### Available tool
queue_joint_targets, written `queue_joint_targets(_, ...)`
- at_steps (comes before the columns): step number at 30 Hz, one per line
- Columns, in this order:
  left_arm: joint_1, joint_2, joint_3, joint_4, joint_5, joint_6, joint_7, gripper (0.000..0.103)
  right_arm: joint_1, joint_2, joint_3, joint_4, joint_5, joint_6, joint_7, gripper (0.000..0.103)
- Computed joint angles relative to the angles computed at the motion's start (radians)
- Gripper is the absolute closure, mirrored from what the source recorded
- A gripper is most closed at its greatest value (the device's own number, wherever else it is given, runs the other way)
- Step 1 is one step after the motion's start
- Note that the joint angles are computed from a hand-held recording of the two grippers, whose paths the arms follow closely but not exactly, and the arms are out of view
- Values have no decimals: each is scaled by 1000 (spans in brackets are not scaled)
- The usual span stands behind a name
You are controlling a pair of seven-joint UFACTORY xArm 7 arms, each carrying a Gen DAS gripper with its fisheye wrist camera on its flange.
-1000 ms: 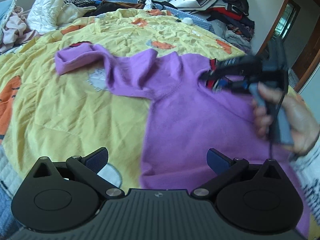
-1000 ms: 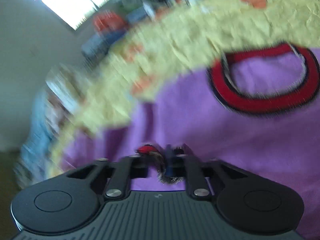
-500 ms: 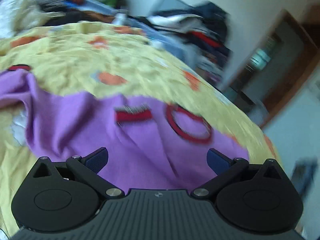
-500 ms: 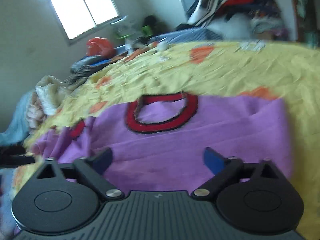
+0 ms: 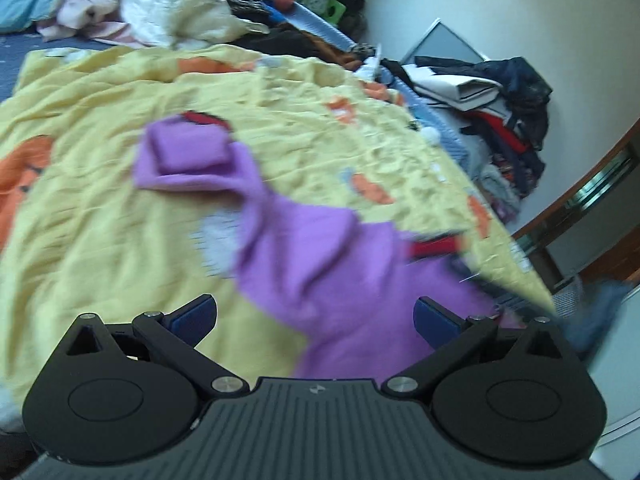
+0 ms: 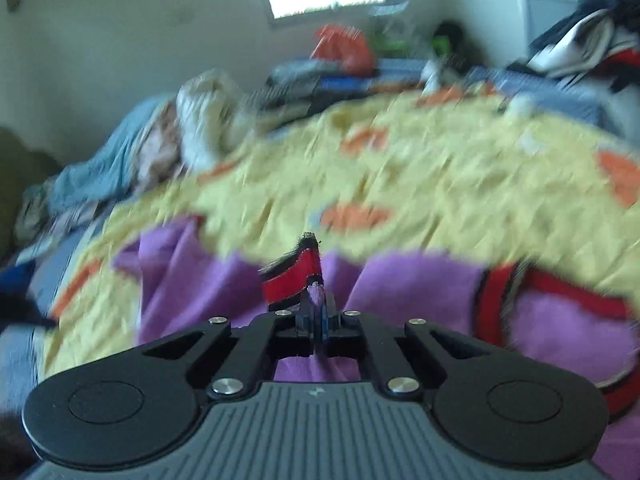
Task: Fold small clothes
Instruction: 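Carry the sleeve across the sweater body and open the right gripper, then grasp the red cuff of the other sleeve with the left gripper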
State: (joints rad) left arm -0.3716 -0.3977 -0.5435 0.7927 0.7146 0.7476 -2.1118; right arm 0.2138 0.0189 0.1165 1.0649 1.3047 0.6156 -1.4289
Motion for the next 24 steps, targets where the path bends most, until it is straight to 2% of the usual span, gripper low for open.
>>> queue_joint_targets(3, -19, -31, 7, -40, -29, 24, 24, 0, 27, -94, 13, -38, 111, -140, -82, 99)
queue_joint_targets(4, -21, -44, 9, -56, -36, 18, 24, 0, 58, -123, -1, -59, 120, -161, -66, 99)
queue_joint_targets(5, -18, -54, 9, -71, -38, 6, 15, 0, 86, -144, -2, -83, 86, -194, -9, 97)
queue_joint_targets(6, -14, -66, 7, -86, -42, -4, 3, 0, 77, -157, 40, -112, 11, -206, 47, 97)
queue_joint_targets(7, -10, -76, 7, -97, -48, -13, -1, 0, 107, -170, 60, -156, -49, -244, 66, 93)
queue_joint_targets(8, -2, -80, 1, -105, -50, -21, -11, 0, 155, -176, 74, -203, -67, -305, 55, 73)
queue_joint_targets(9, 2, -87, -4, -111, -56, -22, -17, 0, 160, -172, 124, -243, -111, -348, 72, 54)
queue_joint_targets(10, 5, -91, -5, -114, -66, -22, -16, 0, 171, -177, 145, -279, -113, -361, 65, 32)
queue_joint_targets(11, 8, -92, -4, -114, -71, -30, -11, 0, 203, -206, 124, -316, -72, -354, 49, 31)
queue_joint_targets(12, 18, -86, -8, -108, -65, -43, -10, 0, 245, -247, 61, -352, 10, -319, 0, 31)
queue_joint_targets(13, 30, -77, -13, -96, -54, -55, -5, 0, 245, -284, 14, -380, 60, -265, -26, 31)
queue_joint_targets(14, 41, -63, -17, -79, -38, -63, 8, 0, 223, -315, -39, -402, 85, -210, -33, 31)
queue_joint_targets(16, 72, 4, -28, -20, 24, -98, 37, 0, 152, -342, -111, -418, 111, -206, -41, 31)
queue_joint_targets(18, 92, 107, -32, 55, 119, -155, 62, 0, 61, -303, -161, -387, 115, -278, -45, 31)
queue_joint_targets(20, 92, 254, -41, 164, 221, -163, 98, 0, -17, -225, -191, -324, 116, -375, -54, 31)
queue_joint_targets(21, 82, 329, -41, 220, 259, -151, 129, 0, -54, -181, -211, -283, 114, -398, -69, 31)
queue_joint_targets(22, 61, 412, -45, 287, 280, -98, 172, 0, -74, -138, -235, -250, 76, -413, -43, 31)
queue_joint_targets(23, 38, 479, -43, 342, 294, -46, 218, 0, -126, -97, -219, -221, 10, -417, 25, 31)
queue_joint_targets(24, 10, 540, -37, 395, 317, 9, 264, 0, -163, -61, -230, -186, -31, -379, 82, 31)
